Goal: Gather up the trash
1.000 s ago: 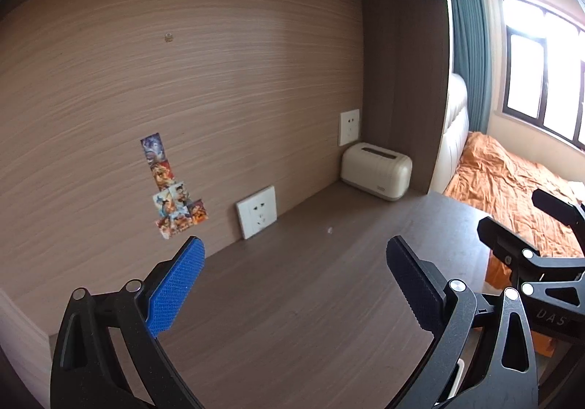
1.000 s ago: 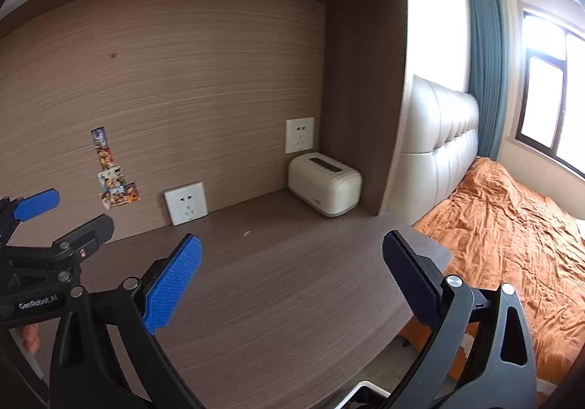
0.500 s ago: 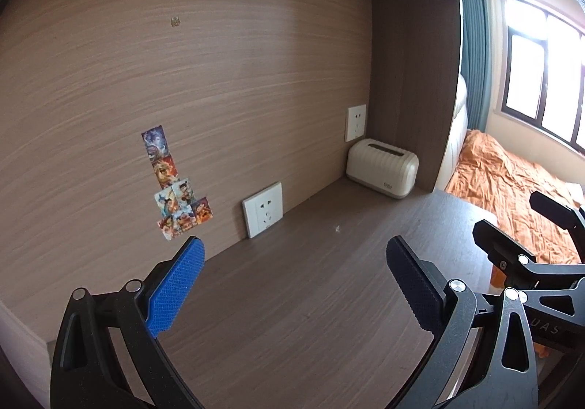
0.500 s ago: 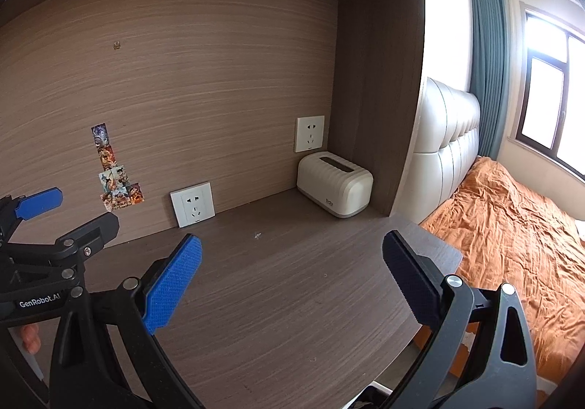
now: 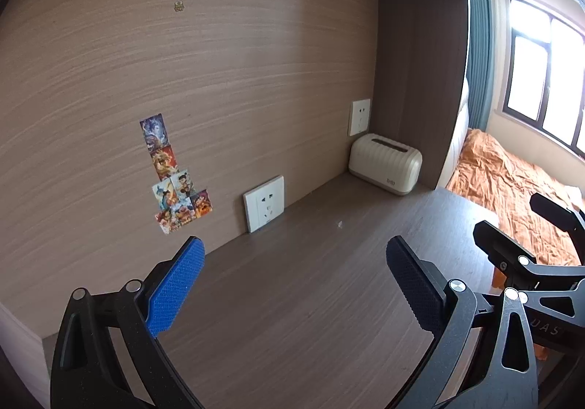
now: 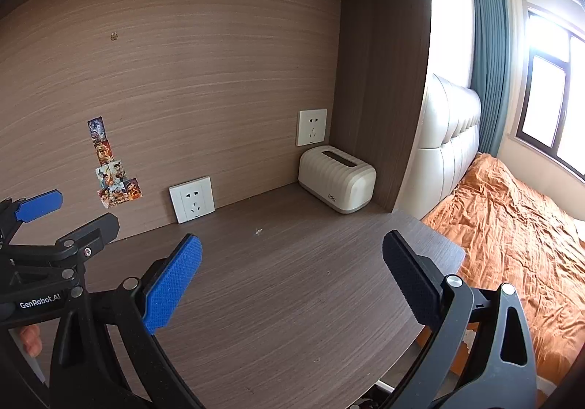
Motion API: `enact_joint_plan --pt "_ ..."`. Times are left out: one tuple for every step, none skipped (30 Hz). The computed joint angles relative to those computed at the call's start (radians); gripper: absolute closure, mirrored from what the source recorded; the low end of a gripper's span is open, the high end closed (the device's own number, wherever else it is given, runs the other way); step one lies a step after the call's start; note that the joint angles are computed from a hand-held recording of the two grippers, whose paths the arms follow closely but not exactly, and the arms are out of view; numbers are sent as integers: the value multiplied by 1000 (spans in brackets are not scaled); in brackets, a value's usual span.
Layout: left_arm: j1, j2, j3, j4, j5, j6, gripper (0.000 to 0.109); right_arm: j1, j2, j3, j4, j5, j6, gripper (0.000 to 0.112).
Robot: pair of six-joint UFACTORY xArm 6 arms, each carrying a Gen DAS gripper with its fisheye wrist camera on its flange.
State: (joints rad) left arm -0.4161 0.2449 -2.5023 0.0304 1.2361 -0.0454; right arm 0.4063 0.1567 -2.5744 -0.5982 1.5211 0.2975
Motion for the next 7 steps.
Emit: enact_joint_plan --pt "-2 -2 0 6 4 -6 11 0 4 -6 0 3 -2 14" --pt "-3 -2 1 7 5 -8 11 1 4 -7 0 4 -2 14" --pt "-2 2 -4 5 6 -8 11 1 6 -11 1 6 -3 14" --pt "-1 8 -13 4 12 -6 11 1 8 -14 2 6 -2 14" --pt "-1 20 -36 2 27 -4 11 3 9 -14 0 6 -3 14" --pt "-1 24 -43 1 32 -3 11 3 7 -9 1 3 -3 14" --pt "-1 28 -50 1 33 -1 11 4 7 -9 0 4 -4 14"
